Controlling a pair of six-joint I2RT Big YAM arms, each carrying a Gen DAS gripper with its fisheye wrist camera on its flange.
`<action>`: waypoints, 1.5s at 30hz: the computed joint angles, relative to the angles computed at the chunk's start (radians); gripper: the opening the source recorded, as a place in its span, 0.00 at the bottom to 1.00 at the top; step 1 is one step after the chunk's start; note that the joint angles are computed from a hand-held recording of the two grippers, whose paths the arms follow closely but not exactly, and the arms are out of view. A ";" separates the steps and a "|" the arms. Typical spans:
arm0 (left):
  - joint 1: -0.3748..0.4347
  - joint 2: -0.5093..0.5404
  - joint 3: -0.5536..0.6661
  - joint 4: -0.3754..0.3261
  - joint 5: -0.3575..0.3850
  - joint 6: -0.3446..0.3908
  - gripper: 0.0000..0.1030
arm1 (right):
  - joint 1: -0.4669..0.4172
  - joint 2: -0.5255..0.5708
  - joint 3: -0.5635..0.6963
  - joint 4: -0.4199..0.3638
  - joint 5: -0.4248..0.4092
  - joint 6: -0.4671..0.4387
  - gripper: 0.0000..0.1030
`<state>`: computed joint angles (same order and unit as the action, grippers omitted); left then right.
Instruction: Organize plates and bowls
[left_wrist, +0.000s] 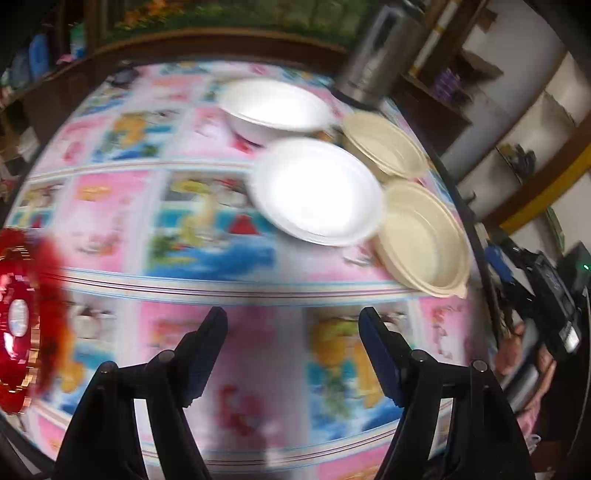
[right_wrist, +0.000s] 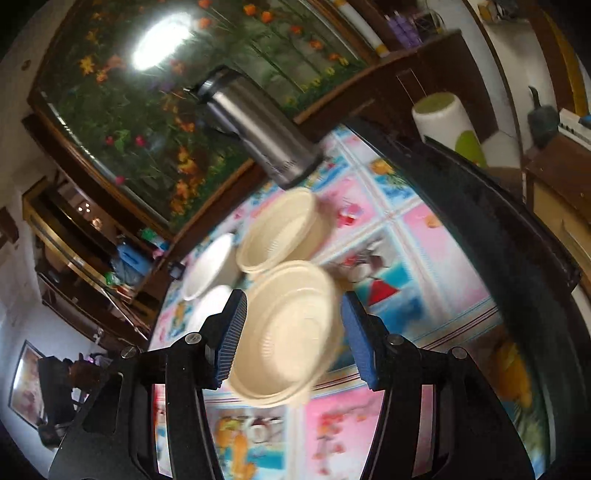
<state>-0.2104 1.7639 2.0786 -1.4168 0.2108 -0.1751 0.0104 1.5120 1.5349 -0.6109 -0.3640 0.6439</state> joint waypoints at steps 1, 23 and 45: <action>-0.015 0.023 0.030 -0.019 0.007 -0.013 0.72 | -0.007 0.007 0.001 -0.003 -0.026 0.006 0.51; -0.109 0.268 0.331 -0.092 0.055 -0.291 0.72 | -0.015 0.072 0.031 -0.026 -0.165 0.076 0.51; -0.122 0.236 0.249 -0.018 0.066 -0.261 0.15 | 0.004 0.132 0.100 -0.166 -0.110 0.004 0.15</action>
<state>-0.3323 1.9999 2.3279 -1.4351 0.2764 -0.4362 0.0139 1.6436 1.6349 -0.7774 -0.4745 0.6476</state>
